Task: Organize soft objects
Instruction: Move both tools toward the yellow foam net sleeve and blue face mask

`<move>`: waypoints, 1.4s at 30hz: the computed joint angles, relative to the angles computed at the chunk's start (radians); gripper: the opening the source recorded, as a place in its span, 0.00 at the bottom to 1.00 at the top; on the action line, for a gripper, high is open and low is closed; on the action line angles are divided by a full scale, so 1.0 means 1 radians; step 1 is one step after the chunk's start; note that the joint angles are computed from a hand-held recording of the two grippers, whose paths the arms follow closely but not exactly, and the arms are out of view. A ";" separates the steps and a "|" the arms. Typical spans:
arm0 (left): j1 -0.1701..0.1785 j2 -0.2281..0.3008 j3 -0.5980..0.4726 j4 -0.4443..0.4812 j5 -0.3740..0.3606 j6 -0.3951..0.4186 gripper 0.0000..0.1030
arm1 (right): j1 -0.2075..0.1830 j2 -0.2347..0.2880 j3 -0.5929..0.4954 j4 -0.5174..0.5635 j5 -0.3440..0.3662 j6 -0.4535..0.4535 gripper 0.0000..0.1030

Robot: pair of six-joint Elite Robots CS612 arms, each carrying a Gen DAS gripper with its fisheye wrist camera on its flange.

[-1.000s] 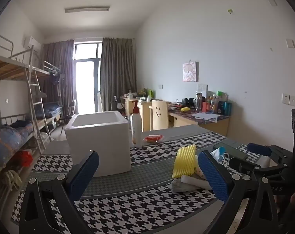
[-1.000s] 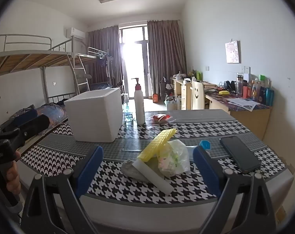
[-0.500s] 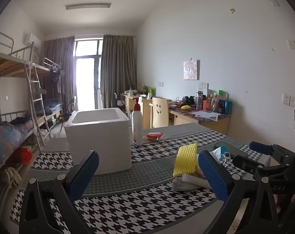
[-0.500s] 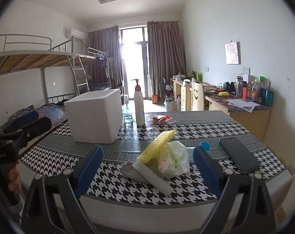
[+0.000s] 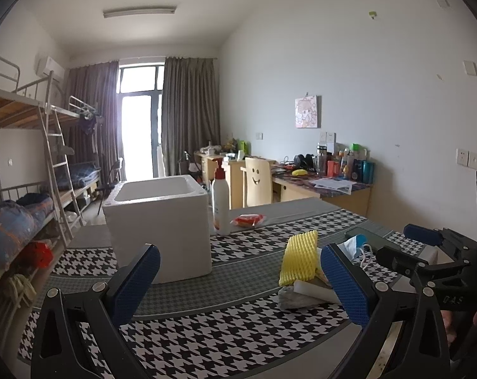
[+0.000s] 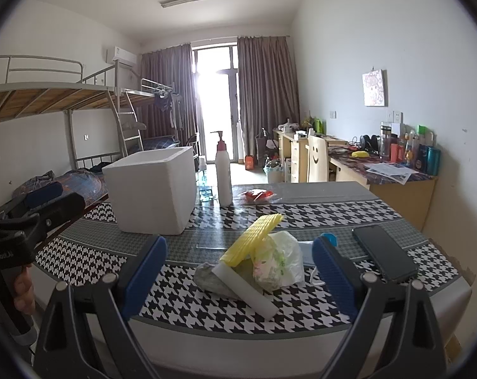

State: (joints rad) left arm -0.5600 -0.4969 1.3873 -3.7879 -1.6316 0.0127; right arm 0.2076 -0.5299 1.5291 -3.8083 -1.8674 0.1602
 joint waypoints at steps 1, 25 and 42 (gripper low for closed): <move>0.000 0.000 0.000 0.000 -0.001 0.002 0.99 | 0.000 0.000 0.000 0.002 0.000 0.000 0.93; 0.000 0.000 0.002 0.011 -0.008 0.000 0.99 | 0.002 0.003 -0.004 0.001 -0.010 0.000 0.93; 0.003 0.008 -0.024 0.067 -0.033 -0.002 0.99 | -0.003 0.004 -0.011 0.017 -0.010 0.009 0.93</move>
